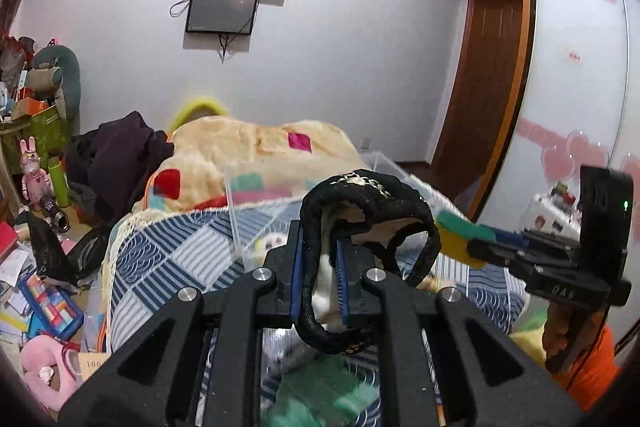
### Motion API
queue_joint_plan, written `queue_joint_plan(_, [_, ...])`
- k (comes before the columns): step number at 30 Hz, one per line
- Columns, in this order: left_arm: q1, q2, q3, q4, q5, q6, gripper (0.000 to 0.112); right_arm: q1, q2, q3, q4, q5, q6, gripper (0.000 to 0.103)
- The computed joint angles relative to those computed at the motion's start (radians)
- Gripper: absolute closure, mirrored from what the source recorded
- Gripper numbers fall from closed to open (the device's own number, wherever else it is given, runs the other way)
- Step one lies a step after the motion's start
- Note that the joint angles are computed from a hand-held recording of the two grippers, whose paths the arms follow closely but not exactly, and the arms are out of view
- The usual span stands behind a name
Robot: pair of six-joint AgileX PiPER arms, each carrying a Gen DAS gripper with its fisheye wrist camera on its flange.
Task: Organize soft objects
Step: 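Release the black mesh item into the box with the left tool while the right releases the sponge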
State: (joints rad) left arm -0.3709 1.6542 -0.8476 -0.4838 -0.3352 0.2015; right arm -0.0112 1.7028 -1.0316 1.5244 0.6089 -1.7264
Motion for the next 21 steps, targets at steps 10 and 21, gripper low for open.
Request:
queue_joint_plan(10, [0.048,0.121,-0.22,-0.171,0.045,0.176,0.098,0.049,0.021,-0.103,0.055,-0.091,0.002,0.073])
queue_joint_plan(21, [0.073,0.34,-0.487,-0.546,0.103,0.562,0.098,0.14,0.201,-0.379,-0.274,-0.17,0.359,0.073])
